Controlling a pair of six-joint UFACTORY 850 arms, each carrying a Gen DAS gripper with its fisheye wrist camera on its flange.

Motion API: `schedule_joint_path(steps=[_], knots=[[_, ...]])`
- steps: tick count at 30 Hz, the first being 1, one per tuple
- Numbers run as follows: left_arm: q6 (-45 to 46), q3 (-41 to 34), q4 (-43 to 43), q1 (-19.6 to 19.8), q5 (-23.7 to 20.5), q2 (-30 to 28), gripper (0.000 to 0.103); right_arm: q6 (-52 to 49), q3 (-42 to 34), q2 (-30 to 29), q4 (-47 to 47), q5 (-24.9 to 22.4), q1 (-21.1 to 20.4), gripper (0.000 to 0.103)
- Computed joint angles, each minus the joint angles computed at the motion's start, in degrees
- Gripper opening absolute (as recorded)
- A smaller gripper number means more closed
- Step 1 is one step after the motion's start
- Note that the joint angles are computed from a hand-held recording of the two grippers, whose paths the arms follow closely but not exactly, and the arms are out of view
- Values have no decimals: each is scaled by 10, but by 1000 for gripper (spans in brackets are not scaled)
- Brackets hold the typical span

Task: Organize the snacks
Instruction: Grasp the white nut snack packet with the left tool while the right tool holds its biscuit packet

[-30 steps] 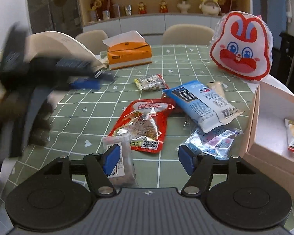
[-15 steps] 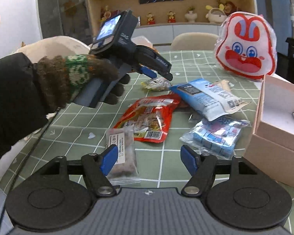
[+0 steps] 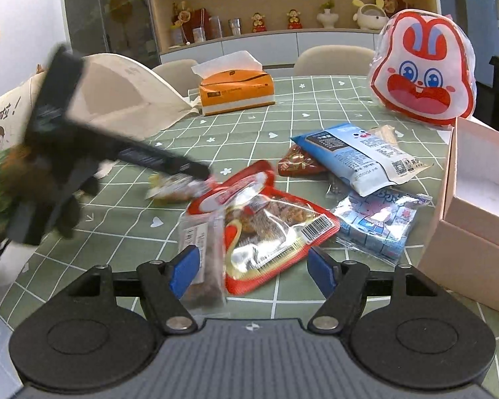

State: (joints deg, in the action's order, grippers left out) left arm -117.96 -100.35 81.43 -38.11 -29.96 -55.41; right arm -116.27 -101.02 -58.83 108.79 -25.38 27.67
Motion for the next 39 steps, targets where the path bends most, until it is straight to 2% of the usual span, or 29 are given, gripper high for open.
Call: schedule_joint_path(steps=[4, 9, 11, 13, 16, 20, 23, 28, 33, 36, 39], knots=[[-157, 82, 111, -18, 0, 42, 47, 19, -9, -4, -8, 23, 4, 73], [-211, 129, 152, -35, -24, 66, 48, -41, 1, 3, 58, 59, 13, 73], [-220, 141, 160, -42, -32, 72, 48, -34, 0, 2, 59, 66, 13, 73], [-206, 145, 151, -50, -47, 75, 48, 22, -13, -4, 12, 74, 12, 73], [-140, 143, 128, -68, -86, 77, 47, 24, -15, -5, 11, 80, 13, 75], [-55, 125, 99, -76, -70, 66, 49, -25, -6, 0, 58, 92, 17, 76], [-19, 109, 91, -81, -82, 49, 53, -30, -5, 1, 65, 98, 19, 76], [-67, 121, 128, -76, -54, 57, 64, -46, -1, 3, 79, 104, 21, 77], [-83, 129, 143, -76, -60, 62, 63, -44, 0, 3, 80, 101, 20, 77], [-14, 109, 85, -81, -106, 52, 61, -38, 1, 3, 77, 99, 19, 79], [-4, 108, 68, -74, -90, 51, 62, -31, 0, 2, 69, 98, 19, 80]])
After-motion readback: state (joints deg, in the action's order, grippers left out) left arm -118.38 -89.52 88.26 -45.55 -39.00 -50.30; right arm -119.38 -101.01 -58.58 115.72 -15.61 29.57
